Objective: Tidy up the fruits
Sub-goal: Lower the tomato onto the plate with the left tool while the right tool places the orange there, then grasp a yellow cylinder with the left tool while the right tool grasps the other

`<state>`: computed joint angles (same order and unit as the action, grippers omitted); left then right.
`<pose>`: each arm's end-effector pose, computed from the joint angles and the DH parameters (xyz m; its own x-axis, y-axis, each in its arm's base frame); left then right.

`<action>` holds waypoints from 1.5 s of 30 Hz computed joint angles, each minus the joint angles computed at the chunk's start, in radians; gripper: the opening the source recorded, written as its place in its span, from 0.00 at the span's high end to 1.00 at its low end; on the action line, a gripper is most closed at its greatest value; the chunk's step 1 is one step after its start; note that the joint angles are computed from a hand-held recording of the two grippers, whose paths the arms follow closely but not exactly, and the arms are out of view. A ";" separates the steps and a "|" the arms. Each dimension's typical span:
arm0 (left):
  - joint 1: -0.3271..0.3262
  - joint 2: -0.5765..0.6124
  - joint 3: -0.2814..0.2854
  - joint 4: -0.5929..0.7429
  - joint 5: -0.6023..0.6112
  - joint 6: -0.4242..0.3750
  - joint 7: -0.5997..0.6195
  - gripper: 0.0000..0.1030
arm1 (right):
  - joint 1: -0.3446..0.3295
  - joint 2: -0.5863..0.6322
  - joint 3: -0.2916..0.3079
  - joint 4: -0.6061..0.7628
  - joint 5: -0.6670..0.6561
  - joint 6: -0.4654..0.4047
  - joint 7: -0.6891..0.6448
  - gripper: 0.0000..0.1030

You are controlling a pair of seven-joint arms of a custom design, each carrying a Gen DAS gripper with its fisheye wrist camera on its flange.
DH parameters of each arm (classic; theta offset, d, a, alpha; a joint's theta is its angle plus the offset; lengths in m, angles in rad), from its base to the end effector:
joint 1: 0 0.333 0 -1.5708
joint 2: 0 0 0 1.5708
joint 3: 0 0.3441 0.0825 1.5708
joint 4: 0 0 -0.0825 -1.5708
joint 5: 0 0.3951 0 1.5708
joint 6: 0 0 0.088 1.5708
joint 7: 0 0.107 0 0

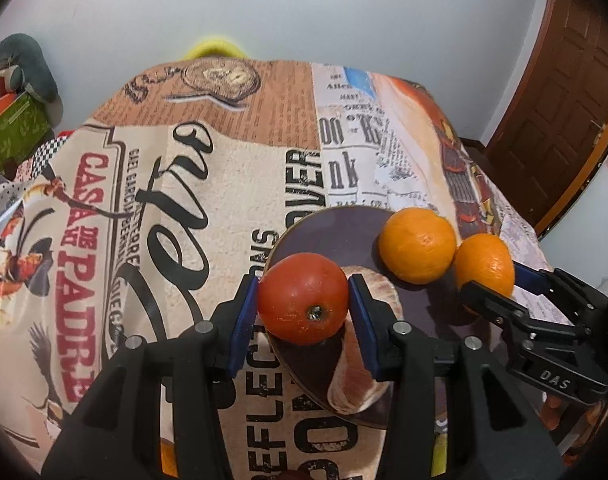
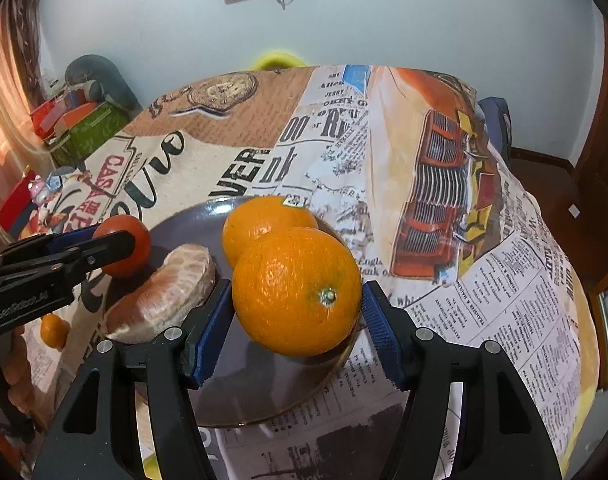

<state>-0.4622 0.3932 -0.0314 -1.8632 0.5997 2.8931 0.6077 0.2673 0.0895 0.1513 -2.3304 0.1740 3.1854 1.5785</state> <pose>0.5965 -0.3561 0.3918 -0.1088 -0.9838 0.1423 -0.7853 -0.0027 -0.6191 0.5300 0.2167 0.4095 0.2749 -0.9522 -0.1330 -0.7241 -0.1140 -0.6803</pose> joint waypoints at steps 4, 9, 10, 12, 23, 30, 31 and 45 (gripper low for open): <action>-0.003 0.004 0.002 0.001 -0.002 0.005 0.002 0.56 | -0.028 0.009 0.035 0.012 0.065 -0.039 -0.060 0.40; -0.001 0.003 -0.010 0.005 -0.014 -0.009 0.020 0.48 | 0.074 0.006 -0.087 0.015 -0.114 -0.060 0.088 0.39; -0.006 -0.002 -0.005 0.000 -0.011 -0.011 0.009 0.44 | 0.075 0.003 -0.089 0.014 -0.131 -0.065 0.102 0.38; -0.020 -0.016 0.011 -0.014 0.014 -0.001 -0.021 0.43 | 0.075 -0.001 -0.091 0.013 -0.161 -0.073 0.125 0.38; -0.002 -0.137 -0.021 -0.120 0.098 -0.010 -0.099 0.42 | 0.054 -0.117 -0.081 -0.067 -0.371 -0.057 0.294 0.37; 0.041 -0.267 -0.093 -0.239 0.182 -0.039 -0.167 0.41 | 0.008 -0.264 -0.017 -0.172 -0.391 -0.050 0.315 0.37; 0.047 -0.293 -0.107 -0.262 0.196 -0.047 -0.180 0.41 | -0.006 -0.292 0.000 -0.191 -0.395 -0.047 0.321 0.37; 0.109 -0.497 -0.294 -0.508 0.125 -0.069 -0.189 0.33 | -0.034 -0.545 0.109 -0.382 -0.366 -0.092 0.330 0.28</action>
